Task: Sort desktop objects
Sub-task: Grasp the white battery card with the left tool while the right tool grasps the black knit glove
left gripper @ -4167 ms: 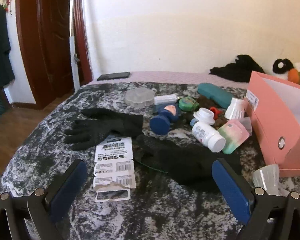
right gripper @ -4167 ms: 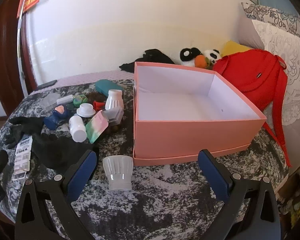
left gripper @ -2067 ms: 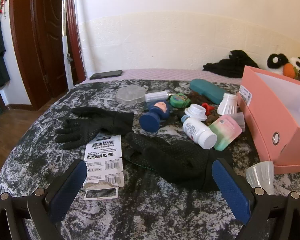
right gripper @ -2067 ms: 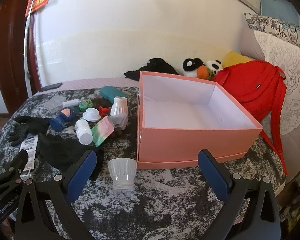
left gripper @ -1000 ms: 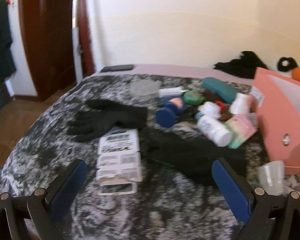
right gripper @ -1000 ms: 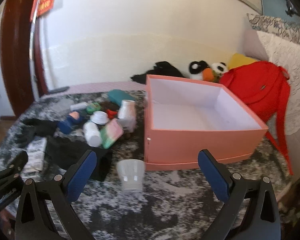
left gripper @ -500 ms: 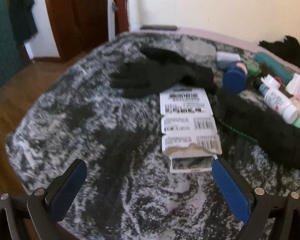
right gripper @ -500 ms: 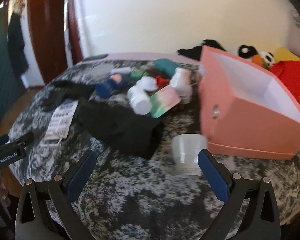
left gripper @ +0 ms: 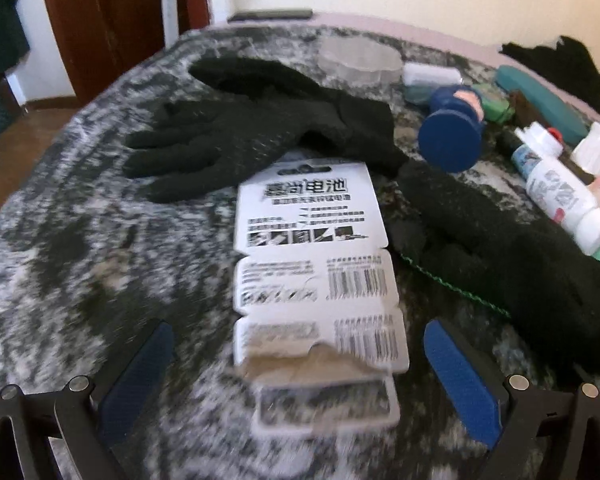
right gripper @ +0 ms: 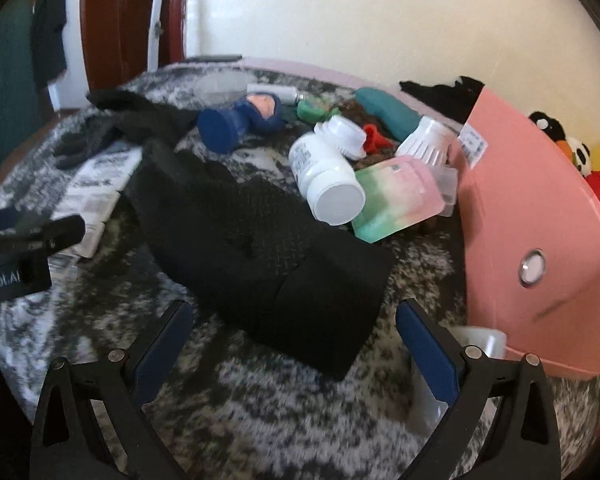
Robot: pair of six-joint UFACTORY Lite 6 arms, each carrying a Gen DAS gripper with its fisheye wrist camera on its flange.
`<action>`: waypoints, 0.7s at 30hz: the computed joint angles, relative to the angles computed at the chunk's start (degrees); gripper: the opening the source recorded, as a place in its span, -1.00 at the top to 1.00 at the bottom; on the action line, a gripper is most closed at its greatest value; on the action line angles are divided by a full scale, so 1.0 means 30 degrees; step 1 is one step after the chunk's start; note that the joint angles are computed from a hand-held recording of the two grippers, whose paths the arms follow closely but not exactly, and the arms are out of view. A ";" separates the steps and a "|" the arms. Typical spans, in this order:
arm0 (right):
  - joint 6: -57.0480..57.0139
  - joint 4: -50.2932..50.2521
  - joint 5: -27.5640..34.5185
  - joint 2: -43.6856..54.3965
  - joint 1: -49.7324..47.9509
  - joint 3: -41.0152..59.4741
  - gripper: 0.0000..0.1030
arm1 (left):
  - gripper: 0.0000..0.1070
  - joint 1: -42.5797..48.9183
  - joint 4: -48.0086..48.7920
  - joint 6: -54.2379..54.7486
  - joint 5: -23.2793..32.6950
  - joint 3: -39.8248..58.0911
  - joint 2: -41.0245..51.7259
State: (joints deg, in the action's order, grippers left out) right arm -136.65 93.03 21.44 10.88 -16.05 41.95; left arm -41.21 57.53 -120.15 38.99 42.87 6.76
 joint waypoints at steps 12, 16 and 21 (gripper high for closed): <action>-0.6082 0.5589 0.0372 0.3163 0.1408 0.1882 -0.84 | -0.77 0.2046 0.1622 -0.0489 -0.1709 0.1829 0.3083; -0.6559 0.4904 0.1057 0.2583 0.1600 0.1005 0.21 | -0.45 0.1760 0.2053 -0.0711 -0.1889 0.1272 0.2302; -0.6967 0.4520 0.1750 0.1332 0.1303 -0.0386 0.68 | -0.40 0.0804 0.1890 -0.1209 -0.1805 0.0119 0.0746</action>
